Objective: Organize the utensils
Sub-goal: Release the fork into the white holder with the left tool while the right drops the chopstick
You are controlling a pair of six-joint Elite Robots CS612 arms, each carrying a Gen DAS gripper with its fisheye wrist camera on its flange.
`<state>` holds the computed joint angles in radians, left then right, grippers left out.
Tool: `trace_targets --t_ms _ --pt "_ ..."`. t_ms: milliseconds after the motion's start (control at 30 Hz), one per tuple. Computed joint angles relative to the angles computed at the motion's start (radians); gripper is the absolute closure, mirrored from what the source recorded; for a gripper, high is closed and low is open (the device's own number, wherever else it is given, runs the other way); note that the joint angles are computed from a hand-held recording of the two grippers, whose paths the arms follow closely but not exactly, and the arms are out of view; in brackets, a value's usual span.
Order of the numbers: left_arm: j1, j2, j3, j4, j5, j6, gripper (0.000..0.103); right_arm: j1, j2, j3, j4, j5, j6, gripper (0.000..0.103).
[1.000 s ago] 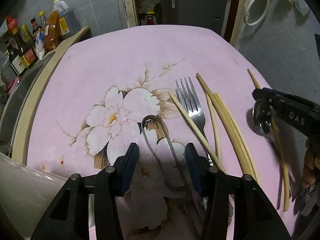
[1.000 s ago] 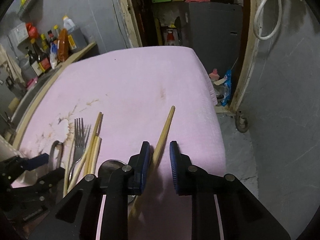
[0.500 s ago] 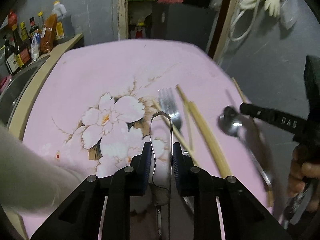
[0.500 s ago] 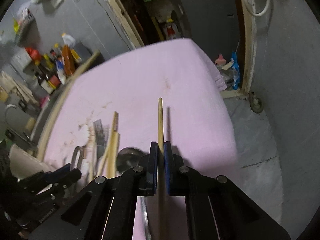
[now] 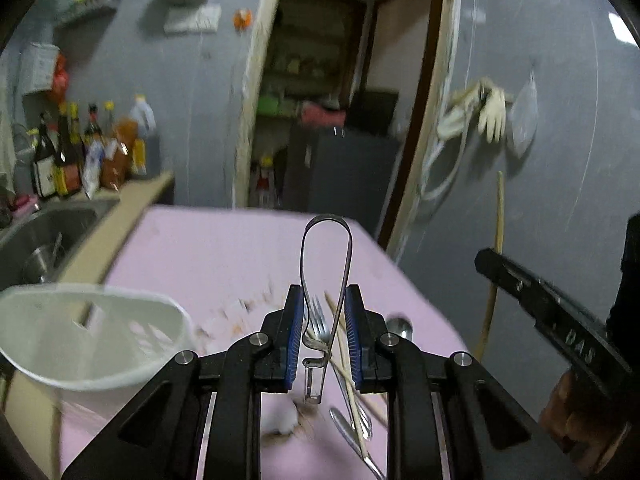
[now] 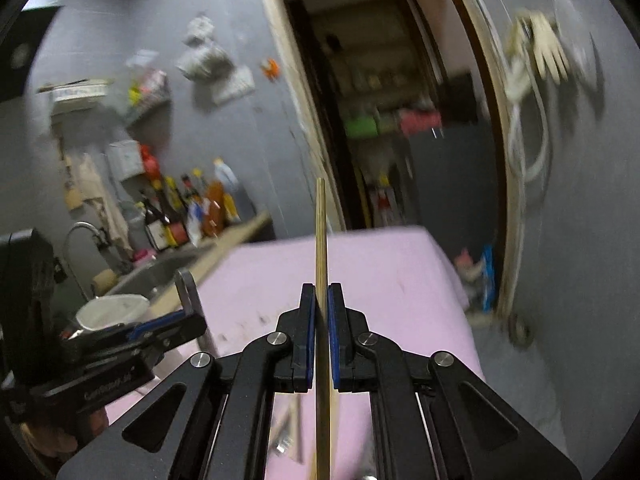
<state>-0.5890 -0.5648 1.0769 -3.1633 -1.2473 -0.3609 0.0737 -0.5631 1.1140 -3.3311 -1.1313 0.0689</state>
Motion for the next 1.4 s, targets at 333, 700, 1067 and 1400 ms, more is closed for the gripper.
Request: trace_targets --t_ms 333,700,1067,1400 --pt "0.020 -0.109 0.117 -0.157 0.159 0.019 0.086 0.051 0.061 -0.163 -0.176 0.099 0.037 0.099" --pt "0.061 -0.194 0.252 -0.163 0.279 -0.114 0.086 0.102 0.154 -0.382 -0.144 0.226 0.065 0.099" --pt "0.071 -0.168 0.239 0.027 0.302 -0.177 0.086 0.126 0.228 -0.470 -0.080 0.233 -0.020 0.099" --pt "0.081 -0.159 0.229 0.126 0.226 -0.212 0.086 0.123 0.212 -0.419 0.081 0.246 -0.107 0.099"
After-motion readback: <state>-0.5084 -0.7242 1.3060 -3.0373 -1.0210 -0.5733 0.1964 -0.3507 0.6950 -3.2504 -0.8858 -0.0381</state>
